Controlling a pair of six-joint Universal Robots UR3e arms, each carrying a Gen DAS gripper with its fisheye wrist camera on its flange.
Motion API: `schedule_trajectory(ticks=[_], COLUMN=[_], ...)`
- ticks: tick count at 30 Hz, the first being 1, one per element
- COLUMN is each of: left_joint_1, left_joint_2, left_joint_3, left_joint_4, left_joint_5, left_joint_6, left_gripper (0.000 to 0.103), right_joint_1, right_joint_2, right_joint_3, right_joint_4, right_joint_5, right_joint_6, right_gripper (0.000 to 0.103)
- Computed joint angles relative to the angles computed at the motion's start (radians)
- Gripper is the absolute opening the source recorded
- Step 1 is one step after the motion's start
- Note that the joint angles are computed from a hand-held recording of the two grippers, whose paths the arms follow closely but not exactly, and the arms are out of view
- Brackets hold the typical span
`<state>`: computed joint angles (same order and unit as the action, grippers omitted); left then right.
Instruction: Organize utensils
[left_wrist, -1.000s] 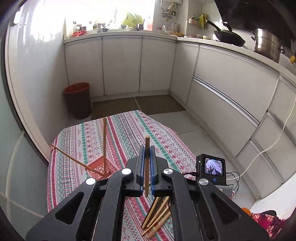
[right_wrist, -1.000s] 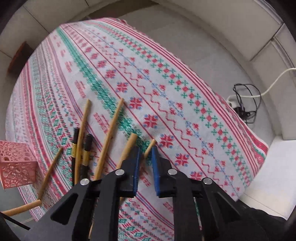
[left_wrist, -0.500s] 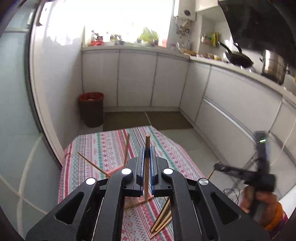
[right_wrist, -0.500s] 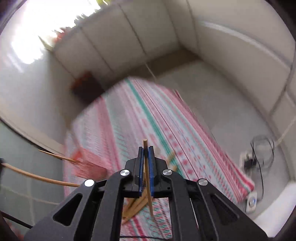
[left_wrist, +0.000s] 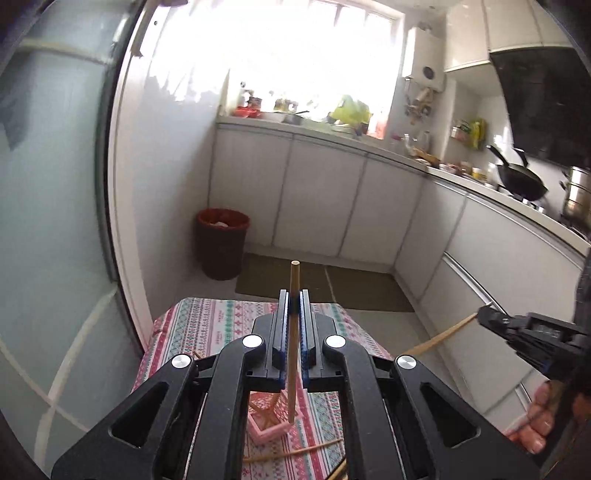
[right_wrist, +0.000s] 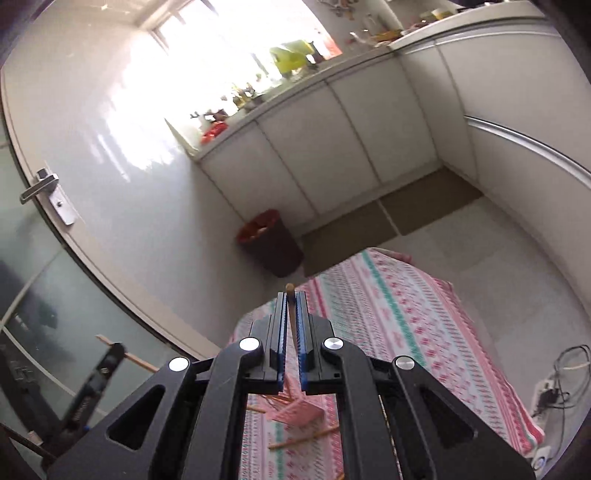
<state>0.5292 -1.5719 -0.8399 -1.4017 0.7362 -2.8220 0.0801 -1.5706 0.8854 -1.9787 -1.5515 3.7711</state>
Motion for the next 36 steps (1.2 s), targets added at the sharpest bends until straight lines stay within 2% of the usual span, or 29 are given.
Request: schedule_trajectory(ticks=[5, 11, 12, 19, 24, 25, 26, 27, 28, 29, 31, 34, 36], left_joint_1=[-0.051, -0.048, -0.049, -0.075, -0.065, -0.058, -0.051, -0.044, -0.037, -0.030, -0.019, -0.008, -0.007], left_joint_2=[-0.058, -0.062, -0.059, -0.088, -0.083, -0.081, -0.080, -0.077, -0.070, -0.063, -0.052, -0.038, -0.032], left_joint_3=[0.007, 0.011, 0.008, 0.020, 0.014, 0.015, 0.015, 0.013, 0.008, 0.003, -0.001, -0.009, -0.015], left_joint_4=[0.055, 0.048, 0.050, 0.068, 0.077, 0.074, 0.070, 0.068, 0.068, 0.065, 0.060, 0.055, 0.055], left_joint_5=[0.092, 0.093, 0.096, 0.118, 0.109, 0.103, 0.095, 0.087, 0.079, 0.070, 0.054, 0.033, 0.027], left_joint_6=[-0.053, -0.053, -0.053, -0.072, -0.075, -0.077, -0.077, -0.078, -0.078, -0.073, -0.070, -0.062, -0.057], left_gripper=[0.004, 0.004, 0.004, 0.004, 0.004, 0.004, 0.004, 0.004, 0.004, 0.004, 0.004, 0.004, 0.004], right_joint_1=[0.013, -0.002, -0.004, 0.035, 0.042, 0.036, 0.008, -0.031, -0.080, -0.124, -0.250, -0.363, -0.399], right_joint_2=[0.028, 0.013, 0.016, 0.074, 0.107, 0.118, 0.133, 0.132, 0.119, 0.106, 0.121, 0.162, 0.195], right_joint_3=[-0.022, -0.008, -0.011, -0.061, -0.094, -0.110, -0.126, -0.099, -0.031, 0.041, 0.191, 0.388, 0.449], right_joint_4=[-0.020, -0.023, -0.027, -0.081, -0.039, -0.002, 0.069, 0.101, 0.108, 0.101, 0.163, 0.166, 0.148], right_joint_5=[0.019, 0.074, 0.080, 0.038, -0.003, -0.012, -0.003, 0.030, 0.068, 0.108, 0.213, 0.241, 0.238], right_joint_6=[-0.011, -0.001, 0.002, 0.037, 0.047, 0.048, 0.041, 0.034, 0.043, 0.050, 0.030, 0.050, 0.055], right_gripper=[0.005, 0.004, 0.000, 0.001, 0.001, 0.003, 0.017, 0.036, 0.080, 0.090, 0.088, 0.079, 0.077])
